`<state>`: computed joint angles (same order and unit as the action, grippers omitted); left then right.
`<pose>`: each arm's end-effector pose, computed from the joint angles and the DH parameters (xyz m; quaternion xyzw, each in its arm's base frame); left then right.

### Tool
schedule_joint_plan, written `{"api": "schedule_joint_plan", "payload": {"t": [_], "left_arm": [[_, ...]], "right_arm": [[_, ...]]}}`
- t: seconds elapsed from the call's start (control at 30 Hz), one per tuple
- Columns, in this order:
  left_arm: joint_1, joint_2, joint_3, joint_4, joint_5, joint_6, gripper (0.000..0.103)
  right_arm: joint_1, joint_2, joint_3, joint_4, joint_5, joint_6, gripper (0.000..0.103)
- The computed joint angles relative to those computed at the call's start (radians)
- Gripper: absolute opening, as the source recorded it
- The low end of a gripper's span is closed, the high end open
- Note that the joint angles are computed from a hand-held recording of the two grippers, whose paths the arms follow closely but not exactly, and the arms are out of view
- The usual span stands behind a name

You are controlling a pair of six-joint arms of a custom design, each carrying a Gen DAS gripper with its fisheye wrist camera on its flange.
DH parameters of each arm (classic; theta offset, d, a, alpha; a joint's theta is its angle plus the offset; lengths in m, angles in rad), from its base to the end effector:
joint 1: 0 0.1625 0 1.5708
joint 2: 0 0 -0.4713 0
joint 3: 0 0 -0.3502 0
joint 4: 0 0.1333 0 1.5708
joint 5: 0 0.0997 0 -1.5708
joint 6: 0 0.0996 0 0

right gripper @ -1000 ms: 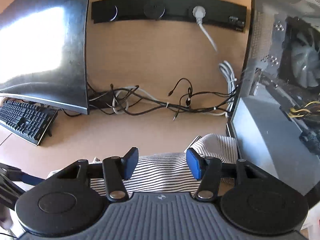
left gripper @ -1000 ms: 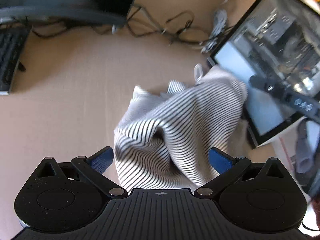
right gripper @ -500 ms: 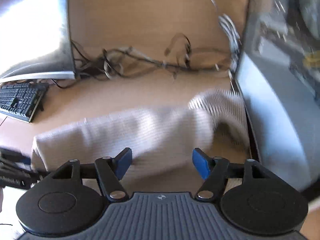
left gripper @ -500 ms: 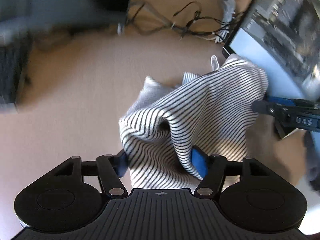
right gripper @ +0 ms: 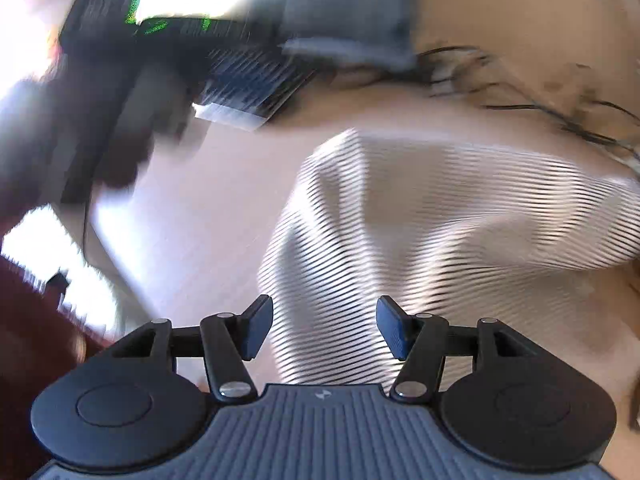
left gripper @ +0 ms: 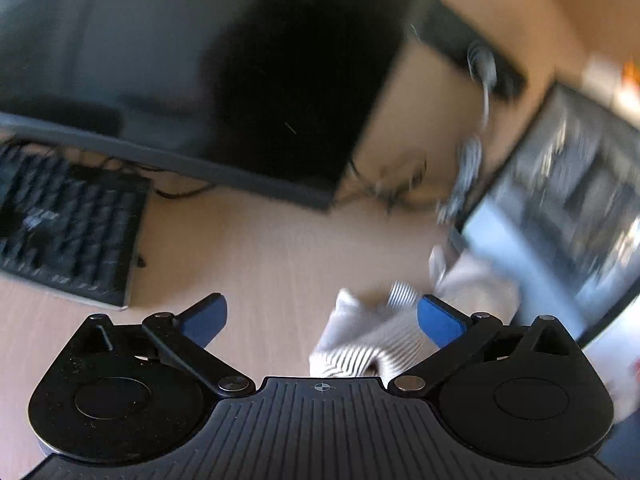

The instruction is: Fold clothes

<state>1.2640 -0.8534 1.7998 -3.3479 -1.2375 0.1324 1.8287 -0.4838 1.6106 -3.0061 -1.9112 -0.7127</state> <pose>-0.0386 -0.6710 0.2437 0.1312 0.8952 -0.4096 0.1165 0.2730 -0.6428 0.0063 0.4313 -0.8735 0.1098 0.1972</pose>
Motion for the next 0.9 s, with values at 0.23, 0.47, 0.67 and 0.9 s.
{"api": "schedule_joint_plan", "payload": {"t": [0.23,0.47,0.67,0.9], "left_arm": [[0.073,-0.112,0.153,-0.171,-0.122,-0.098,0.103],[0.071,-0.205,0.244,-0.250,-0.019,-0.093,0.103],[0.078,-0.257,0.294,-0.287,0.036,-0.101,0.103],[0.089,-0.222,0.243,-0.158,-0.002,-0.186,0.103]], "right_arm": [[0.029,0.105,-0.123,0.118,-0.089,0.054,0.052],[0.068,0.215,-0.350,0.131,0.056,0.109,0.000],[0.090,0.212,-0.546,0.276,0.265,0.115,0.021],[0.073,0.097,-0.280,0.351,-0.114,0.063,0.035]]}}
